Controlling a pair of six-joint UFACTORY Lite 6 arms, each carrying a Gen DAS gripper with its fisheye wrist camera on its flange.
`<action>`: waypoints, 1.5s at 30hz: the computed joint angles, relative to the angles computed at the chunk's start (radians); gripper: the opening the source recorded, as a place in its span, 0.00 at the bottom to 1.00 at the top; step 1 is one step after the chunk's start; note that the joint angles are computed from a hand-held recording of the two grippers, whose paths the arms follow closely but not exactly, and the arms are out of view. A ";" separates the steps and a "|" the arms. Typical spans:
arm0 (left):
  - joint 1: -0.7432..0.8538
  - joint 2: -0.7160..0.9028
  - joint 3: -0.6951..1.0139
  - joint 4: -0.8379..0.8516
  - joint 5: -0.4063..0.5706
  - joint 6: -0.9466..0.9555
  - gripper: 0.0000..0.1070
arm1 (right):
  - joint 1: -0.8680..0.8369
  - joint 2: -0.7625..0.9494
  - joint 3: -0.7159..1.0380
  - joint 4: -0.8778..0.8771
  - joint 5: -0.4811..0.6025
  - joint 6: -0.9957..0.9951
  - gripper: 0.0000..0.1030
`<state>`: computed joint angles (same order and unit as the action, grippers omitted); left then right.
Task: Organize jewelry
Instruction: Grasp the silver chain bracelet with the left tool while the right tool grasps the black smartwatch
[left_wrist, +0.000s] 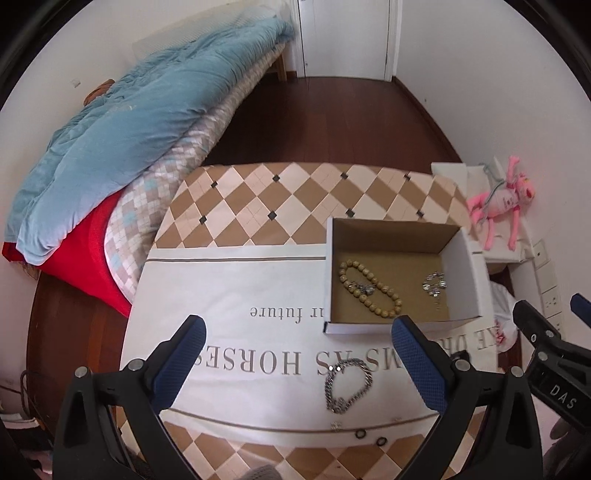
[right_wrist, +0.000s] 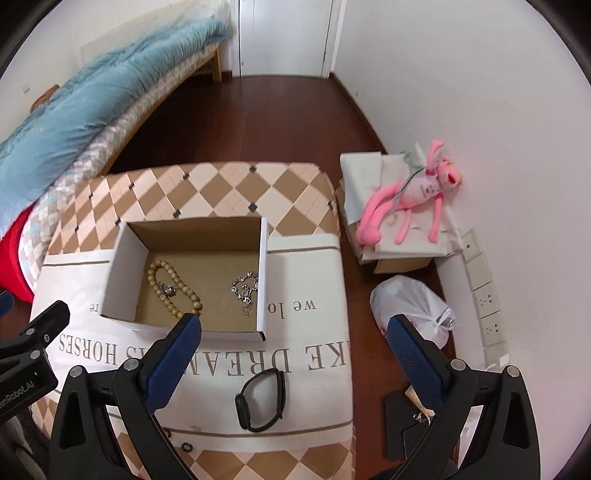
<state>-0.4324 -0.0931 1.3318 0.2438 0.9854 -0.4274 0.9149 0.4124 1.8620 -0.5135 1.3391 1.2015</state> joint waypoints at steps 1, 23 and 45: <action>-0.004 -0.017 0.001 0.000 0.008 0.001 0.96 | 0.018 -0.010 0.010 -0.011 0.019 0.009 0.99; -0.164 -0.331 -0.380 0.150 0.055 -0.232 0.96 | 0.194 -0.337 -0.528 -0.036 -0.125 0.359 0.99; 0.064 -0.104 -0.611 -0.253 -0.285 0.112 0.85 | 0.061 -0.230 -0.860 0.074 -0.629 0.380 0.06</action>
<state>-0.3688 -0.1974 0.7209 -0.0094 0.7007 -0.3159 0.9759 0.1820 1.0025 -0.4392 0.7100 1.5814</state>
